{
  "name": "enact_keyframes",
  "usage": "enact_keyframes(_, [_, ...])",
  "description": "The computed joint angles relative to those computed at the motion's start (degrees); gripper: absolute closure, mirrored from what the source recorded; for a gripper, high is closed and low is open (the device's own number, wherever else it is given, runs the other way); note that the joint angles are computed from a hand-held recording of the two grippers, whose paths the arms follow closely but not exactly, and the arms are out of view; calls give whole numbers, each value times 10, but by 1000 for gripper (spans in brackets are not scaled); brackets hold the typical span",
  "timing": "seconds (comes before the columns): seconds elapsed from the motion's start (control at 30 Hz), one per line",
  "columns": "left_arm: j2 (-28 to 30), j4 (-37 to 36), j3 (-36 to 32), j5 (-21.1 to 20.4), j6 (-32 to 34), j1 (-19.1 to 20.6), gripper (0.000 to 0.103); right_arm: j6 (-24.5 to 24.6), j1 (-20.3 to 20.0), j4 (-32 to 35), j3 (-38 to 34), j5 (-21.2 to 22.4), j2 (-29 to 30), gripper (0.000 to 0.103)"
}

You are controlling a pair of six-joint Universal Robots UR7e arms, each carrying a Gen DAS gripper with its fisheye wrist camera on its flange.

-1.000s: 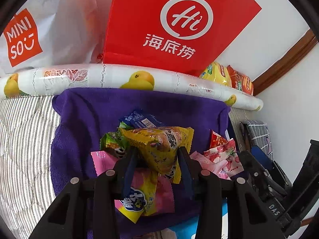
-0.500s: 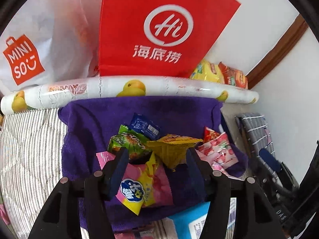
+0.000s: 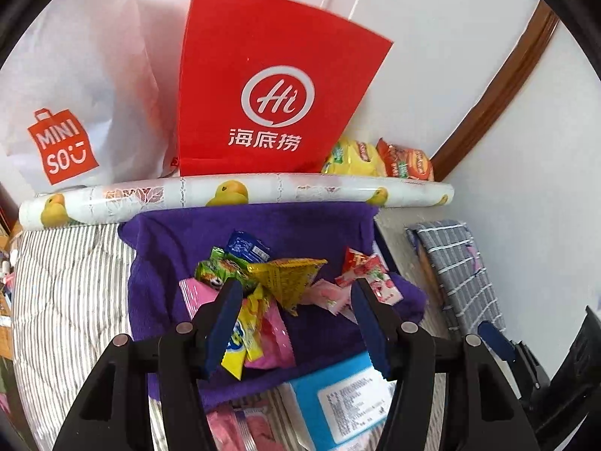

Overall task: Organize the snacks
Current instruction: 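Move the right gripper to the white WOWO crisp packet and grasp it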

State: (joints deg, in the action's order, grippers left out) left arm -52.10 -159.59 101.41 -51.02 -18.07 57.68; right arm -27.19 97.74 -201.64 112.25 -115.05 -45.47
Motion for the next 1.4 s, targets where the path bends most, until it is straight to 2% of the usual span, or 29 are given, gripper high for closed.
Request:
enact_keyframes(0.13, [-22, -8, 39, 6, -12, -14, 45, -5, 6, -47, 32, -7, -12, 34])
enact_keyframes(0.37, [-60, -34, 112, 38, -31, -43, 45, 34, 14, -27, 75, 1, -49, 34])
enact_keyframes(0.43, [-70, -41, 129, 43, -35, -50, 45, 44, 20, -20, 83, -9, -55, 23])
enact_keyframes(0.63, [-93, -40, 165, 58, -55, -68, 45, 60, 31, -15, 102, -32, -68, 20])
enact_keyframes(0.73, [-102, -45, 181, 61, -64, -76, 45, 69, 29, -20, 114, -27, -75, 19])
enact_keyframes(0.93, [-121, -55, 214, 68, -81, -88, 45, 41, 6, -84, 158, 51, -89, 19])
enact_keyframes(1.03, [-131, -77, 234, 66, -93, -90, 45, 32, 10, -86, 161, 41, -87, 19])
enact_keyframes(1.13, [-134, -99, 252, 77, -95, -97, 45, 30, 14, -57, 159, 26, -86, 19])
enact_keyframes(1.27, [-136, -88, 267, 102, -113, -107, 45, 17, 13, -51, 160, 13, -67, 19])
enact_keyframes(1.4, [-140, -77, 280, 98, -128, -105, 45, 3, 8, -67, 158, -4, -34, 19])
